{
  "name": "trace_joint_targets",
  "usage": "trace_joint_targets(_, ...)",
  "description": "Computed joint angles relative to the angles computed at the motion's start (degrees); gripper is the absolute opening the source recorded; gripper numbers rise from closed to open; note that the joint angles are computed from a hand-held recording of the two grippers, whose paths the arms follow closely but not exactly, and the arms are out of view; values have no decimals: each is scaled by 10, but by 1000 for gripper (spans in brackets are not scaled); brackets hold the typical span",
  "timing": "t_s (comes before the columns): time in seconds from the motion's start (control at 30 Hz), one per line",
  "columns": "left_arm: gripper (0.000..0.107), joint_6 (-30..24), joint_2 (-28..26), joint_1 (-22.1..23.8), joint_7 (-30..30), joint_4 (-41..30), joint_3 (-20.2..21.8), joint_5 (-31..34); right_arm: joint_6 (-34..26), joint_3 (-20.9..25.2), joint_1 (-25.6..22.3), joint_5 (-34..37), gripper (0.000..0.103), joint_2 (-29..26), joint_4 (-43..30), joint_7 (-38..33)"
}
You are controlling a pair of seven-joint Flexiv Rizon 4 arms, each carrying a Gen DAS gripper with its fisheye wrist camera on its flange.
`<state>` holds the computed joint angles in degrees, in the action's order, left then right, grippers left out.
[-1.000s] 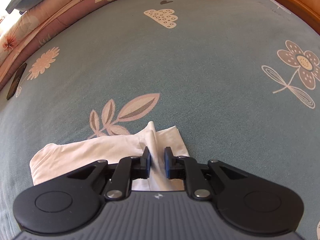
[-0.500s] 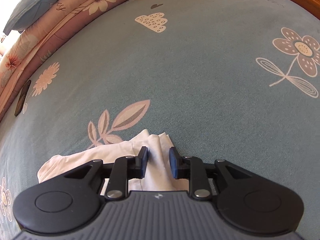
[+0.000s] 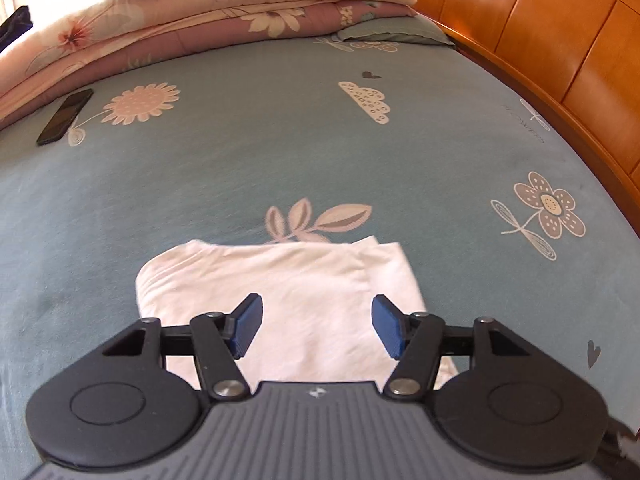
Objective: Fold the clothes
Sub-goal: 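Open both grippers to release the folded edge, then close the right gripper on the folded shirt edge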
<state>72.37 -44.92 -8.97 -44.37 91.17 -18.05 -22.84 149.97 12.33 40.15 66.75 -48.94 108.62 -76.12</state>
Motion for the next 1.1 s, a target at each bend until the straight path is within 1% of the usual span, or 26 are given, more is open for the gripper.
trace_joint_targets(0.07,61,12,4,68,37,47,-53,-39,2,3,-33,-121,33,1,52,78)
trace_joint_targets(0.13,62,2,3,131,70,83,-103,-86,-2,3,-81,-254,35,1,91,149)
trace_joint_targets(0.17,62,-4,2,156,87,99,-124,-110,-6,0,-100,-303,39,-1,100,172)
trace_joint_targets(0.2,62,2,0,178,107,117,-144,-135,-23,0,-122,-356,45,3,110,191)
trace_joint_targets(0.27,62,19,-4,217,145,150,-181,-178,-69,-14,-138,-398,46,11,111,217)
trace_joint_targets(0.33,62,37,-8,246,180,175,-215,-211,-115,-41,-115,-377,46,20,104,222)
trace_joint_targets(0.37,62,46,-12,264,199,187,-237,-227,-117,-43,-115,-384,46,16,105,234)
trace_joint_targets(0.4,63,53,-16,277,213,195,-253,-238,-115,-42,-118,-395,46,12,106,248)
trace_joint_targets(0.43,66,62,-24,295,233,204,-276,-248,-113,-41,-120,-406,46,7,107,263)
trace_joint_targets(0.47,68,68,-27,301,240,209,-284,-249,-95,-35,-129,-426,46,-3,110,280)
trace_joint_targets(0.53,68,81,-33,313,251,217,-299,-245,-72,-39,-123,-436,46,-14,112,300)
trace_joint_targets(0.57,68,88,-37,319,254,221,-307,-239,-68,-45,-120,-442,46,-18,111,308)
trace_joint_targets(0.63,68,101,-47,333,258,229,-323,-225,-65,-42,-137,-486,46,-29,110,333)
trace_joint_targets(0.67,68,107,-51,335,253,231,-326,-220,-73,-51,-131,-486,46,-29,109,334)
trace_joint_targets(0.7,69,112,-53,334,249,232,-324,-212,-83,-60,-122,-483,40,-28,108,332)
trace_joint_targets(0.73,69,117,-55,333,244,232,-322,-204,-94,-69,-113,-480,28,-27,106,330)
trace_joint_targets(0.77,69,119,-55,332,238,232,-320,-196,-97,-79,-101,-470,11,-23,106,324)
trace_joint_targets(0.87,69,119,-55,333,225,234,-316,-172,-107,-104,-65,-436,10,-11,106,299)
trace_joint_targets(0.9,69,116,-54,333,221,234,-314,-163,-107,-108,-60,-428,10,-9,106,294)
trace_joint_targets(0.97,70,111,-54,334,214,234,-310,-146,-117,-109,-60,-421,11,-8,103,291)
trace_joint_targets(1.03,70,116,-53,326,201,234,-298,-129,-142,-100,-75,-431,12,-7,103,303)
trace_joint_targets(1.07,70,119,-53,322,195,234,-292,-120,-142,-99,-76,-433,13,-9,105,307)
trace_joint_targets(1.1,70,128,-52,322,191,238,-291,-111,-141,-101,-71,-425,17,-7,109,308)
